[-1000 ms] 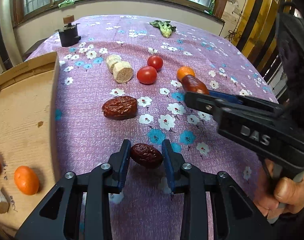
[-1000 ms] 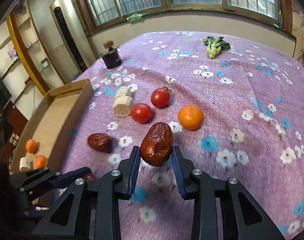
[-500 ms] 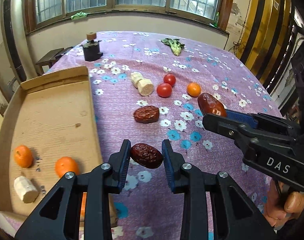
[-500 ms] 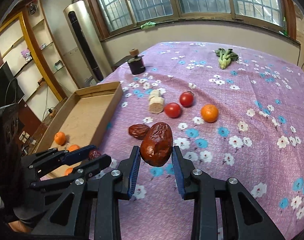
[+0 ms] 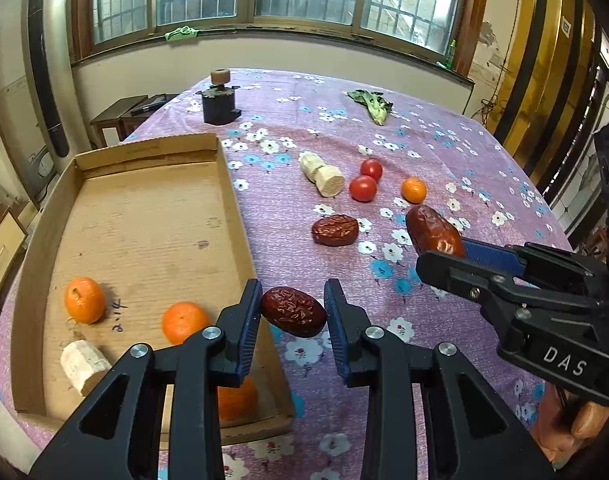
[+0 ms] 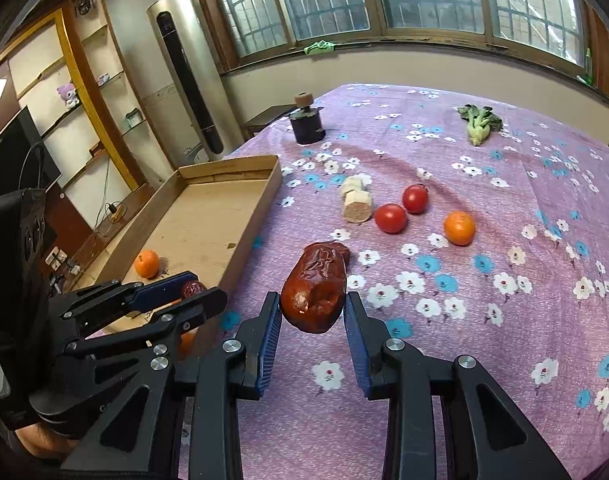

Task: Organize fruits
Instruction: 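Carry both held dates toward the cardboard tray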

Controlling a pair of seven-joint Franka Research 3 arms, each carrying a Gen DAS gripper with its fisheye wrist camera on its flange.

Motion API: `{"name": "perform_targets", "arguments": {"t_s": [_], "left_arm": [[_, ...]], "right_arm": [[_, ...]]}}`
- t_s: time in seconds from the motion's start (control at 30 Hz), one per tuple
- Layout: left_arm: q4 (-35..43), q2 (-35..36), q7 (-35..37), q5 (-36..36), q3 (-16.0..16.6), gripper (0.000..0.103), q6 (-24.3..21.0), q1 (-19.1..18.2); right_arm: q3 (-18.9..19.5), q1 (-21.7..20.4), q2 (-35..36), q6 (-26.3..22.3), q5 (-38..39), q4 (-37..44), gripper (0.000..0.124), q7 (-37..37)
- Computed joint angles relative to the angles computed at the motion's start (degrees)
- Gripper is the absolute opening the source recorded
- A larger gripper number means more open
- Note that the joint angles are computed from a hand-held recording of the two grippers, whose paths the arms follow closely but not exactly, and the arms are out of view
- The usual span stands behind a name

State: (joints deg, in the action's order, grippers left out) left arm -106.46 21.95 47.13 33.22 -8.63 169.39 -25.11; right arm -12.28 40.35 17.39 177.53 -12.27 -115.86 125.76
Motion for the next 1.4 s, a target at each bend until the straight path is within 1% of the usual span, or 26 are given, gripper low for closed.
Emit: {"name": "perform_targets", "arguments": {"t_s": [0.4,0.8,1.17,1.4], "left_arm": [[-2.2,-1.6,-1.7,0.8,1.0,0.029,1.4,1.0],[-2.9,-1.9,-2.4,0.8,1.4,0.029,1.3,2.3],[-2.8,-1.8,-1.9,-0.4,1.4,0.029,0.7,4.0],[-1.6,-1.3,-2.2,-0.2,2.3,0.029,-1.0,5.0]], "right_arm": [[3.5,-1.5,2.0,-1.8,1.9,3.6,0.033,-3.4],[6.8,-3.2,4.7,-3.3,5.6,7.7,0.033,-8.5],[9.6,-4.5,8.0,-5.4,9.5,12.7,0.032,-13.5],[11.4,-5.1,11.3,-7.7,11.7,17.9,0.032,-16.9]]}}
